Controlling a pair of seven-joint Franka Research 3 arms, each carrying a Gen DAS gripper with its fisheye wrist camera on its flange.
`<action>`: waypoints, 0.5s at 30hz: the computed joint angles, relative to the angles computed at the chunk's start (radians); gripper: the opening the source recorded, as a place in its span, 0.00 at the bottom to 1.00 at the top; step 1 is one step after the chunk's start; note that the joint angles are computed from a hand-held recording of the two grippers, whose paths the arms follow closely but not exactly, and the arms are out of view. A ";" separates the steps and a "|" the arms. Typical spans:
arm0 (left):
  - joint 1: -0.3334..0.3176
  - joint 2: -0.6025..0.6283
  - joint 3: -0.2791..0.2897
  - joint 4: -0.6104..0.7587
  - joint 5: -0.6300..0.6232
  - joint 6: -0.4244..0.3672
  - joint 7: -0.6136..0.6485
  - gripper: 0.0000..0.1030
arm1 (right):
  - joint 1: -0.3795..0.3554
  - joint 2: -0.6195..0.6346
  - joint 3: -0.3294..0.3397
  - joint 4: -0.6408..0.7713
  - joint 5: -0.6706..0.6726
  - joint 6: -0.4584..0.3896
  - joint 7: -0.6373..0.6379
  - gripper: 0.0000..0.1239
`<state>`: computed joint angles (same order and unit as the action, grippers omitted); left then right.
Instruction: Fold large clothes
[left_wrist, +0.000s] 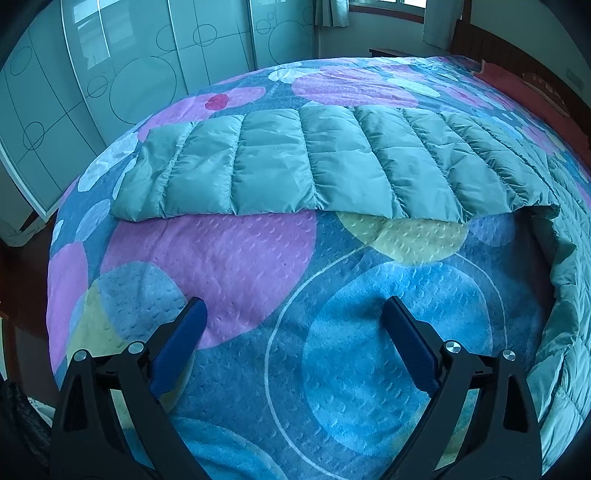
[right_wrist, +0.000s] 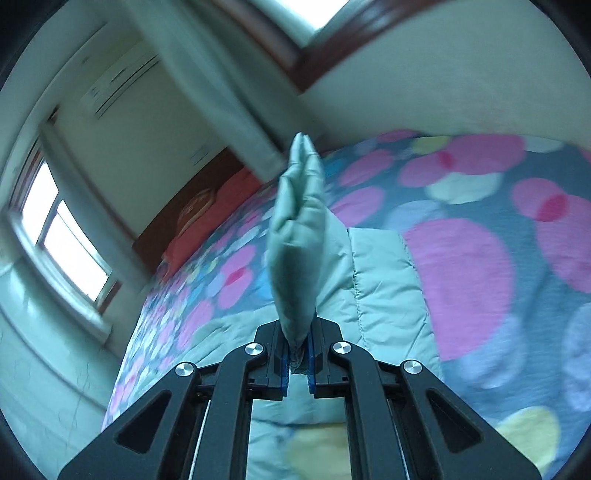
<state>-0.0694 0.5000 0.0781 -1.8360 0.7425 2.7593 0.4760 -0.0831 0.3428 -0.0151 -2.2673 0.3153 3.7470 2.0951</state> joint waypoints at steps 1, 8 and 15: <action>0.001 -0.001 -0.001 -0.001 -0.002 0.001 0.001 0.95 | 0.007 0.018 0.009 0.040 -0.020 -0.025 -0.009 0.05; -0.001 0.013 0.008 0.007 -0.004 0.020 -0.004 0.98 | 0.086 0.174 0.047 0.353 -0.066 -0.237 -0.183 0.05; -0.006 0.013 0.015 0.004 0.002 0.029 -0.014 0.98 | 0.186 0.365 0.049 0.694 -0.051 -0.492 -0.329 0.05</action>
